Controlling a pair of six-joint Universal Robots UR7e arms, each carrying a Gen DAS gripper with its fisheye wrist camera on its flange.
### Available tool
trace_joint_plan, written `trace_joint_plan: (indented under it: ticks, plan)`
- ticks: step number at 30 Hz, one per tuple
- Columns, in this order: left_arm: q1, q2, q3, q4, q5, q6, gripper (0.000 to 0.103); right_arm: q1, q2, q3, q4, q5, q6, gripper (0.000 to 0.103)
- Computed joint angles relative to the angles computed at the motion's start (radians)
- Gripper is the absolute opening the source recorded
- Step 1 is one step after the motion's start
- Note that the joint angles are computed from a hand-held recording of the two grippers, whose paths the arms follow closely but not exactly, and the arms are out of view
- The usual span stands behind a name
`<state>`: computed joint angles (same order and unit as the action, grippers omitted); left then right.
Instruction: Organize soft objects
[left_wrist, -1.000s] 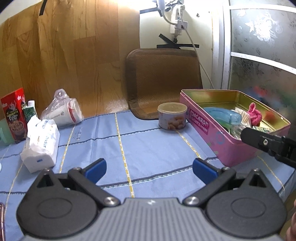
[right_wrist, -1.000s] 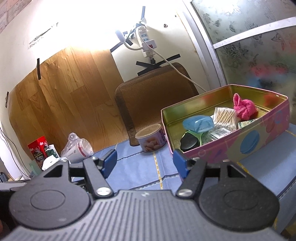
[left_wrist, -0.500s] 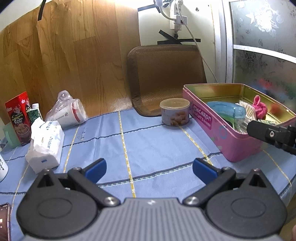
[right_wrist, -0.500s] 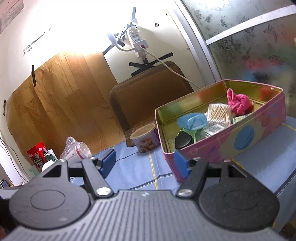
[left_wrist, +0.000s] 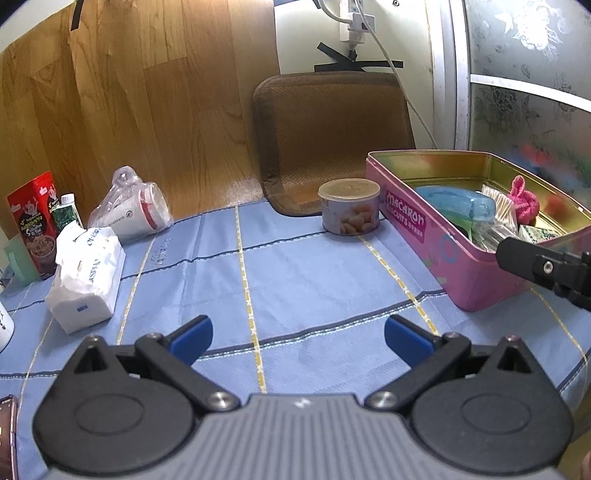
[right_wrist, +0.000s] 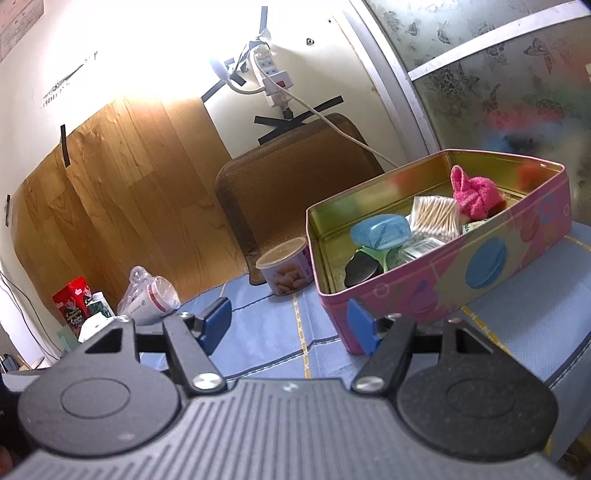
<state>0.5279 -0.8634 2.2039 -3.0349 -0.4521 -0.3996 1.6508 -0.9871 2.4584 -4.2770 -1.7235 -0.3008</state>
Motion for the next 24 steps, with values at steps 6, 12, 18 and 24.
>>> trace_joint_plan:
  ticks: [6, 12, 18, 24]
  plan:
    - [0.005, 0.001, -0.007, 0.025, -0.006, -0.016, 0.103, -0.002, 0.012, 0.001, -0.03, 0.004, -0.01, 0.072]
    - [0.009, 0.002, -0.009, 0.031, -0.008, -0.021, 0.103, -0.007, 0.013, 0.0, -0.025, 0.009, -0.01, 0.072]
    - [0.016, 0.001, -0.011, 0.027, -0.02, -0.01, 0.103, -0.009, 0.014, 0.0, -0.029, 0.012, -0.015, 0.072]
    - [0.018, 0.003, -0.013, 0.026, -0.018, -0.008, 0.103, -0.012, 0.014, -0.003, -0.016, 0.011, -0.013, 0.072]
